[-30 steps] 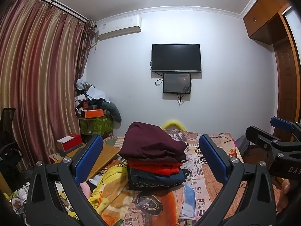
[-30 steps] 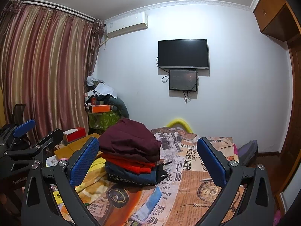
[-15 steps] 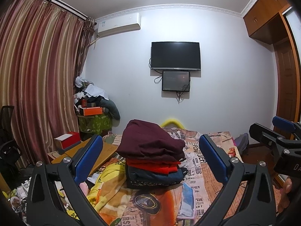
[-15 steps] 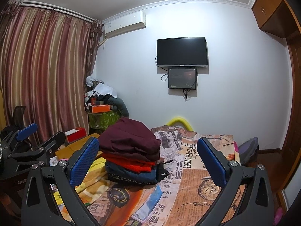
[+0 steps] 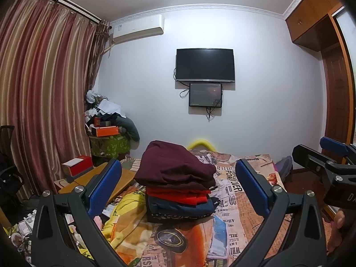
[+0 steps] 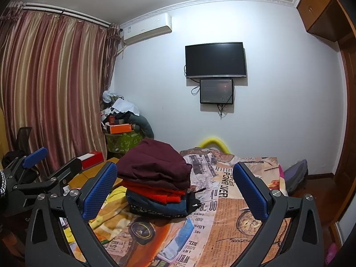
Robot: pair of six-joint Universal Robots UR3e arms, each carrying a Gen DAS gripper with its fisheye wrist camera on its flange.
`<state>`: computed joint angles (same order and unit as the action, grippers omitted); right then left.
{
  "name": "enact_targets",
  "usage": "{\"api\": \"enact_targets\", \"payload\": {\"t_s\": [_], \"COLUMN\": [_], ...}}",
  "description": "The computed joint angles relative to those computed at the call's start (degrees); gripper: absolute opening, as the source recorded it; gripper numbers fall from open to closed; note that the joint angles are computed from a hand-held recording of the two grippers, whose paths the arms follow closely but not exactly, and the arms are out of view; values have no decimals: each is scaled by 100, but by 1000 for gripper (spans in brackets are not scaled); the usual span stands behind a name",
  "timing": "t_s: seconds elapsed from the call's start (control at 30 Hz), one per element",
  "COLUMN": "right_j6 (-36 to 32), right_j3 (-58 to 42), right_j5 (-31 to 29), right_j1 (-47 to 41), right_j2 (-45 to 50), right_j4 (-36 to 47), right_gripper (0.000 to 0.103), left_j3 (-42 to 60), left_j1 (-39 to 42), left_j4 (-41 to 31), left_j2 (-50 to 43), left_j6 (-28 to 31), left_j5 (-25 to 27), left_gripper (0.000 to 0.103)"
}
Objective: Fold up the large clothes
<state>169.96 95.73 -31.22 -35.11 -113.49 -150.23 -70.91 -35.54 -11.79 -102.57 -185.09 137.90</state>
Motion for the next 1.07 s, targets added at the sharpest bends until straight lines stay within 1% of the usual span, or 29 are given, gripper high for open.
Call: {"api": "enact_targets", "payload": {"t_s": [0.23,0.4,0.7,0.87,1.07], "right_j6": [3,51,94,85,54], "right_j3": [14,35,15,-22,-83], "right_j5": [-1,25,-145,-205,-305], "right_j1": [-9,-30,82,142,238], "right_j2": [9,-4,46,90,171], "right_j4": [-29,-69,-148,-108,-62], "right_gripper": [103,103,103,103,103], "left_j3": [20,63,6,9,-18], "left_j1": [66,12,73,19,27], "left_j4": [-186,-157,-217,-106,-96], "left_j2": [40,-34,55,9,1], "left_j6": [-62,-54,-166,-92,-136], "left_j5": [-216,-120,-336,-232,-199], "left_gripper": [103,103,103,103,103]}}
